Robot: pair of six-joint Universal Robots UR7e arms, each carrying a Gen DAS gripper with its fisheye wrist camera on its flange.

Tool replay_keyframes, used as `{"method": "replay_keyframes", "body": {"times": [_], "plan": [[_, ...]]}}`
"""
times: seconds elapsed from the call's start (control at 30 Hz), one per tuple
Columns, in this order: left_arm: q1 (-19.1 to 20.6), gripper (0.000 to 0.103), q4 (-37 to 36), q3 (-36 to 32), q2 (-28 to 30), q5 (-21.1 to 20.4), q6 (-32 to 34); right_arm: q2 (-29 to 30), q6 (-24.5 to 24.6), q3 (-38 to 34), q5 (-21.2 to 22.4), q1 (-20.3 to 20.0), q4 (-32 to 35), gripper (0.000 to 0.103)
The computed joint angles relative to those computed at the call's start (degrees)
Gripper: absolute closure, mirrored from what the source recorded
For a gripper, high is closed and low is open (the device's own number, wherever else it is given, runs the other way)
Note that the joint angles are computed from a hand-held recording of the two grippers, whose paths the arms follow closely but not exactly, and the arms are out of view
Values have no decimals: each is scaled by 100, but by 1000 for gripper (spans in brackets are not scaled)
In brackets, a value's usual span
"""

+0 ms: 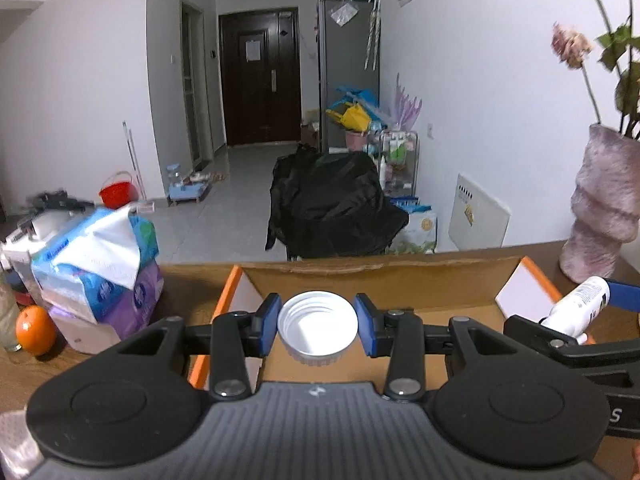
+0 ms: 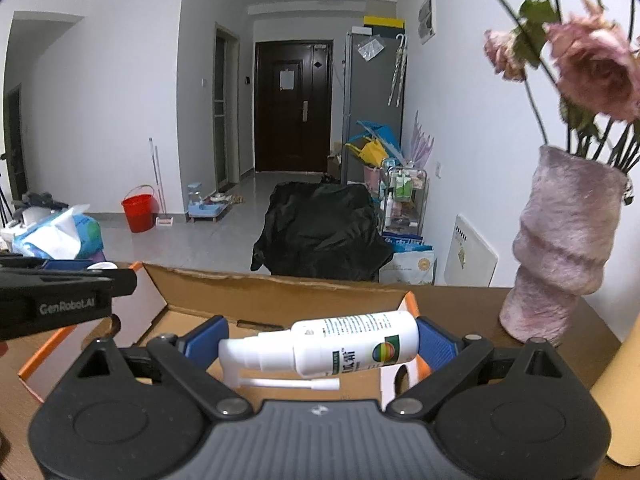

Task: Organize rigid objects
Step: 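Lower both held items into the box and open both grippers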

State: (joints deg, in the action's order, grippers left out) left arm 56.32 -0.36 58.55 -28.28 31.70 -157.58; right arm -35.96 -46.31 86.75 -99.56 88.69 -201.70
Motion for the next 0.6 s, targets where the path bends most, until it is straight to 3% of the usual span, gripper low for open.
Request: {"method": "replay_keyframes", "body": {"times": [0.47,0.53,0.57,0.6], "plan": [[172,62,342,-191,191,-36,-291,96,60,-14,276,-201,144,5],[176,57,362,-245,223,-111,-307,83,94,2,333,-221,191,5],[183,44,384,-278,233,-141,-333,82,104,0,346,-227,216,5],[180,24,352,-275,232,-185,-333,80,117,-2,351,-231,234,5]]}}
